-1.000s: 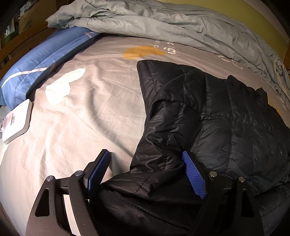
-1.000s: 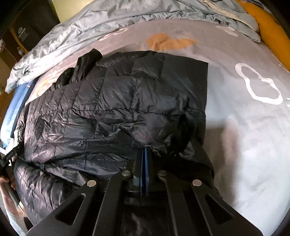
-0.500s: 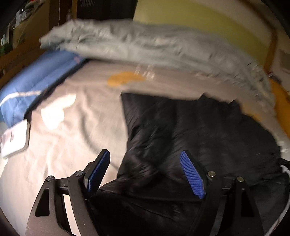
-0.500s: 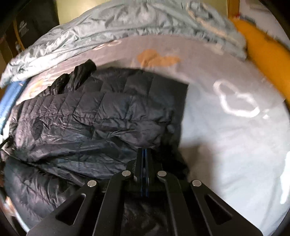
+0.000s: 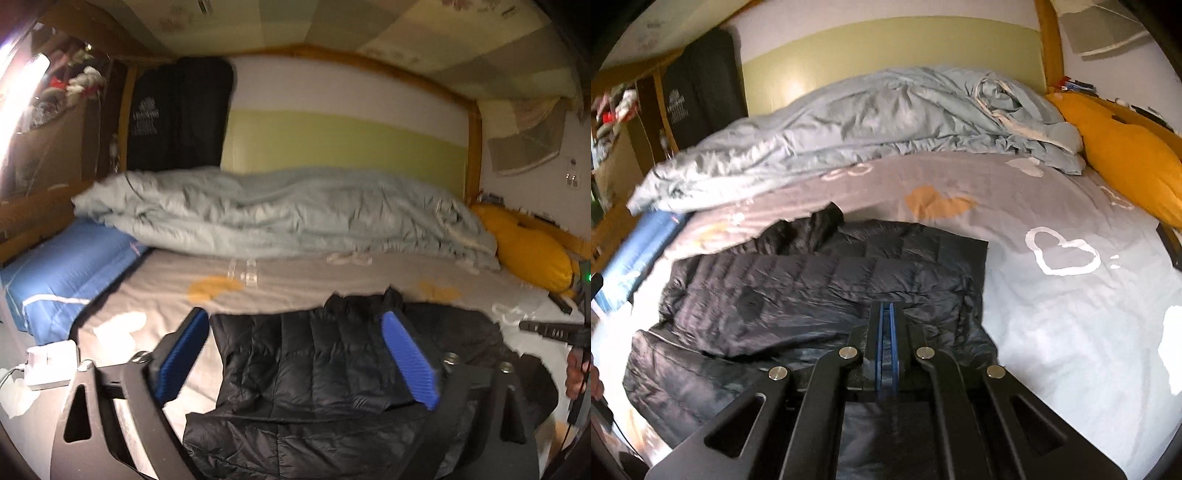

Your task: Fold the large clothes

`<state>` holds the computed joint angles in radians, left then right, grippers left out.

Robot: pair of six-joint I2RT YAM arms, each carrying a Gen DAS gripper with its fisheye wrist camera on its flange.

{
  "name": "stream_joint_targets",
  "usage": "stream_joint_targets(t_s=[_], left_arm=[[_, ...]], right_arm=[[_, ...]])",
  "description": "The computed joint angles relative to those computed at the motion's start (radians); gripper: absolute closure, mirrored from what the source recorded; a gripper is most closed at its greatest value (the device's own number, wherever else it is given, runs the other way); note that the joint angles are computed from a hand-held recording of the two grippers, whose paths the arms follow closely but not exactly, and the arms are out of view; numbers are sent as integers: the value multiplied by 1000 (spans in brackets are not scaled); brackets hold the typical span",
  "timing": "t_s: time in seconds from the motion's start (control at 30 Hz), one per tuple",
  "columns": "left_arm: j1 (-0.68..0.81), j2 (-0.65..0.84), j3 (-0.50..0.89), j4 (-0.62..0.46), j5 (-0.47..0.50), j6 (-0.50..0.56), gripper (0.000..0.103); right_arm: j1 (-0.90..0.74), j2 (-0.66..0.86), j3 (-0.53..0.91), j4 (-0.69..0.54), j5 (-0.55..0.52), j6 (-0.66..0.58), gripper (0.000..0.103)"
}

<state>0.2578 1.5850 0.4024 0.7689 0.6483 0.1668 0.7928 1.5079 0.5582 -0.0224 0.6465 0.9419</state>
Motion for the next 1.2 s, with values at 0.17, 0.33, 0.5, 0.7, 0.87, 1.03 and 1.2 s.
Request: stream_joint_targets(t_s=[0.17,0.33,0.5,0.7,0.87,1.03,1.2], left_arm=[[49,-84,-88,49,64,-26,1],[99,-140,-170,65,115,-10,1],[153,-141,-232,141,171,-11,0],[163,-115,-291,247,168,16,0],[168,-86,-316,258,185,56,0],[144,-33,-339,209,162,130,0],[124,0,-370,135,140,199,0]], right_arm=[[127,-37,-24,-33,84,109,98],[251,14,55,-180,208,189,74],[365,37,93,-286,344,325,16],[438,66,132,-416,402,448,16],[492,121,186,-537,431,554,14],[553,144,177,-568,422,681,14],[602,205,184,-548,364,774,14]])
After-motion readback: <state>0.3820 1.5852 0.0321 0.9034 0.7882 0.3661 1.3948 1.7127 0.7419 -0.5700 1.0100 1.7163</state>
